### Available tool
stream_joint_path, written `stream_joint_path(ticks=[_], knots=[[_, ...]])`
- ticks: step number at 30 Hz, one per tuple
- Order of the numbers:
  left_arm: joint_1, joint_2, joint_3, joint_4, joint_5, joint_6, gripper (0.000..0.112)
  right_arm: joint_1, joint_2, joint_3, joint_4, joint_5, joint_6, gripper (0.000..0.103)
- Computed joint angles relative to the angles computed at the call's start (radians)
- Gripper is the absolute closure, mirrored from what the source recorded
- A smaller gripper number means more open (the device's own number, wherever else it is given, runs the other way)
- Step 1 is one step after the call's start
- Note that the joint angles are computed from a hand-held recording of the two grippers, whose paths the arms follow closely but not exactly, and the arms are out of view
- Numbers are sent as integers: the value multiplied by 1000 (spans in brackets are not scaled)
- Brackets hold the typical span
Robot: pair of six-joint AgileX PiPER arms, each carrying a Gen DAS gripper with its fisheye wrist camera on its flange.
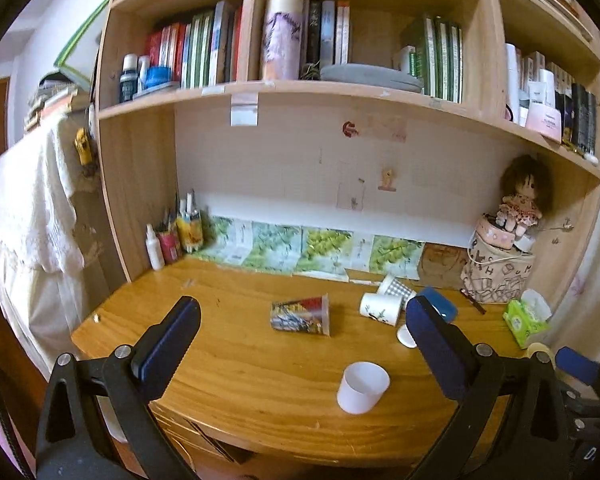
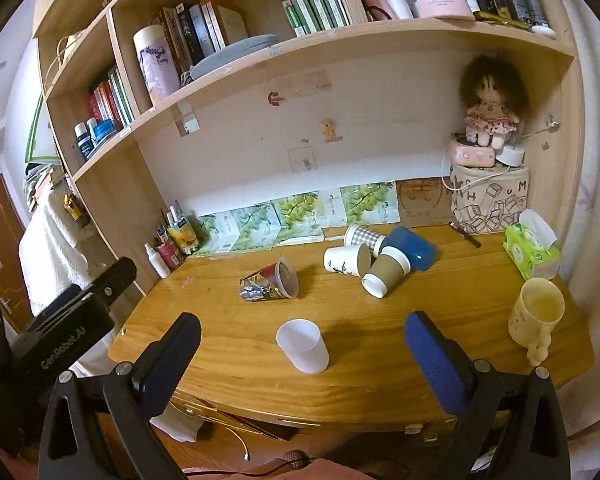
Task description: Flip cup upright
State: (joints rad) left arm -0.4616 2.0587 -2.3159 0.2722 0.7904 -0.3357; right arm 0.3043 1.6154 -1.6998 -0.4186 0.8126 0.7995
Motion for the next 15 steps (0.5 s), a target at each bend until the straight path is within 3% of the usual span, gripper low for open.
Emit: stream_joint_path(ticks=[11,15], knots=[[-14,111,-196,-11,93,40,10,-53,57,-65,108,3,-126,1],[-20,145,-261,-4,125,40,10,-69,94,-117,137,47,-160,1]])
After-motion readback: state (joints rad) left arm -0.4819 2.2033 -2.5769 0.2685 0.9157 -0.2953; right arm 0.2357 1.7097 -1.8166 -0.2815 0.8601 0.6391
